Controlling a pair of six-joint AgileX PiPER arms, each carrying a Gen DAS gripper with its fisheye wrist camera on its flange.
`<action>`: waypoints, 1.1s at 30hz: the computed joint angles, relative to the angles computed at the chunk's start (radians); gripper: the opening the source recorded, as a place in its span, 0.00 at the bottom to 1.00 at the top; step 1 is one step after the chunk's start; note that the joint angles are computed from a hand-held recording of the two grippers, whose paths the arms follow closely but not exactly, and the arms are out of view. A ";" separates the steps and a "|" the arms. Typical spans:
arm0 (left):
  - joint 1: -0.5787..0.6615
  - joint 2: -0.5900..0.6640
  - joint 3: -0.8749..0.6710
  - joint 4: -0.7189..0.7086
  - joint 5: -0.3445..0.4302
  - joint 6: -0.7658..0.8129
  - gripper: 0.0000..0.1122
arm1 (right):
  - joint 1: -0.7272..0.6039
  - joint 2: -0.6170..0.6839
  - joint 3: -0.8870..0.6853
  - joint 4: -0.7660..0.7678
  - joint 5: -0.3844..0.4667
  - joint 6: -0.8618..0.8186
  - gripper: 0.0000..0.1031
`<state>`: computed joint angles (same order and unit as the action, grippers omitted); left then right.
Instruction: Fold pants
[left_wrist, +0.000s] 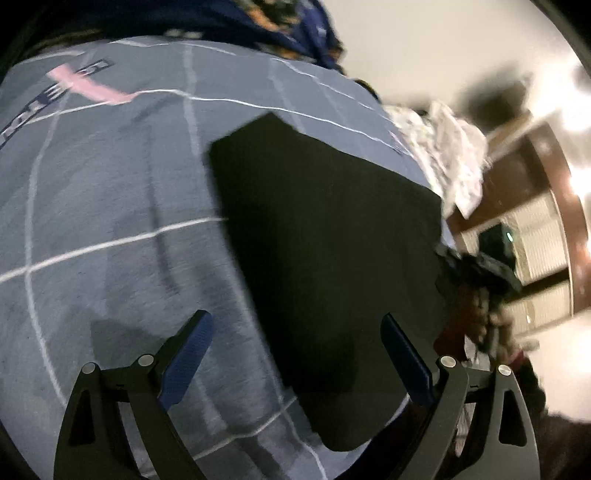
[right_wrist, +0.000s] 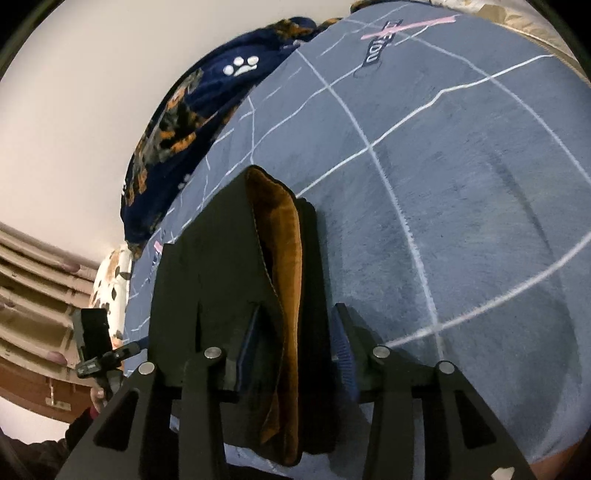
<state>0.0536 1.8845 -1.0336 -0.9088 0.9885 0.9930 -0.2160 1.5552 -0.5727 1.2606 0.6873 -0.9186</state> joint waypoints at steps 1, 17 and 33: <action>-0.006 0.015 -0.013 0.002 0.016 0.013 0.82 | 0.000 0.009 -0.005 0.009 0.009 -0.015 0.37; -0.134 0.126 -0.142 -0.063 0.079 0.059 0.82 | -0.012 0.155 -0.092 0.013 0.195 -0.091 0.47; -0.281 -0.127 0.063 0.053 -0.320 0.039 0.14 | -0.012 0.145 -0.032 0.134 0.192 -0.101 0.26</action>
<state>-0.2278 1.7576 -0.9707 -0.8560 0.6686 1.0315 -0.2277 1.7002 -0.6049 1.3945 0.8795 -1.0197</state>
